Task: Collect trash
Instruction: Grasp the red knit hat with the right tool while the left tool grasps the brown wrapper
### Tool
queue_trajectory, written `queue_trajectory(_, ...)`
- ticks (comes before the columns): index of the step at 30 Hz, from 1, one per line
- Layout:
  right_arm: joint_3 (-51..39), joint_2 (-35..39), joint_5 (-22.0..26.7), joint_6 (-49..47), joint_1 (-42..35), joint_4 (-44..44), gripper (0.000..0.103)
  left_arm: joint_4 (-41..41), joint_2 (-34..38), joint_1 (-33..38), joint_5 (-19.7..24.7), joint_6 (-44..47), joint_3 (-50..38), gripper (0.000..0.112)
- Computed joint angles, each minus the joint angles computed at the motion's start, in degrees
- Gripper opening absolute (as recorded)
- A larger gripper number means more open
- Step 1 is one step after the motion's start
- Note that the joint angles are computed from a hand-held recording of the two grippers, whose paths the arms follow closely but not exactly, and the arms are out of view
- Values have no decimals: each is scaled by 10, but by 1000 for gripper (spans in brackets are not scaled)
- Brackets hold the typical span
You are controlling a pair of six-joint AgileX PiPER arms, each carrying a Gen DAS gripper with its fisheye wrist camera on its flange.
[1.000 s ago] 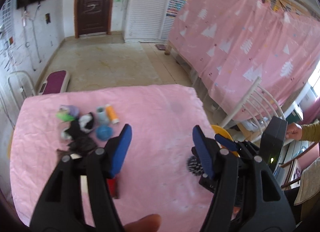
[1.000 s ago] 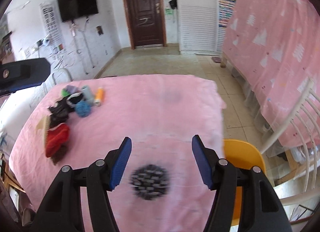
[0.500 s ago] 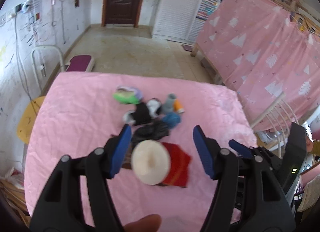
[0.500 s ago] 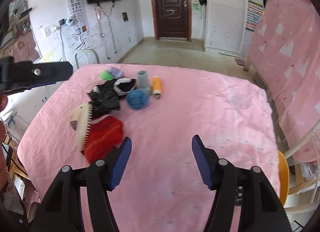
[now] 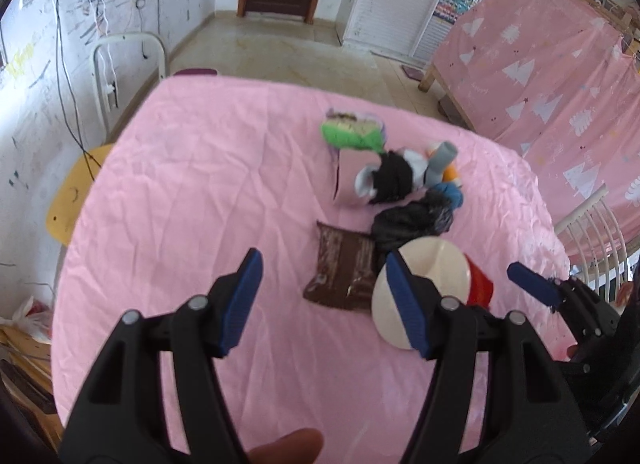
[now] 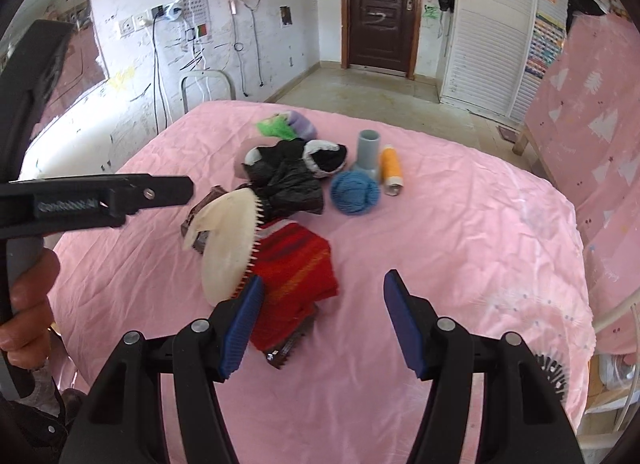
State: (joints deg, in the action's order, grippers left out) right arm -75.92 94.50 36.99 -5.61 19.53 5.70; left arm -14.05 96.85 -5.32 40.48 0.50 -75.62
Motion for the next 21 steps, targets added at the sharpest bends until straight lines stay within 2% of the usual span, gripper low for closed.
queue_trajectory(3, -6, 9, -2, 2, 8, -7, 50, -25, 19, 5, 8, 25, -5, 62)
queue_trajectory(5, -14, 16, 1, -6, 10, -3, 38, -37, 29, 6, 10, 37, -8, 62)
queue_trajectory(9, -21, 26, 4, -17, 9, 7, 25, -52, 39, 9, 11, 51, -16, 62)
queue_trajectory(11, -24, 27, 9, -42, 5, 32, 11, -63, 47, 12, 19, 58, -26, 62)
queue_trajectory(14, -27, 28, 14, -60, 5, 50, 3, -75, 60, 19, 32, 63, -45, 62)
queue_trajectory(21, -31, 20, 20, -79, -31, 73, 0, -64, 74, 14, 45, 47, -63, 62)
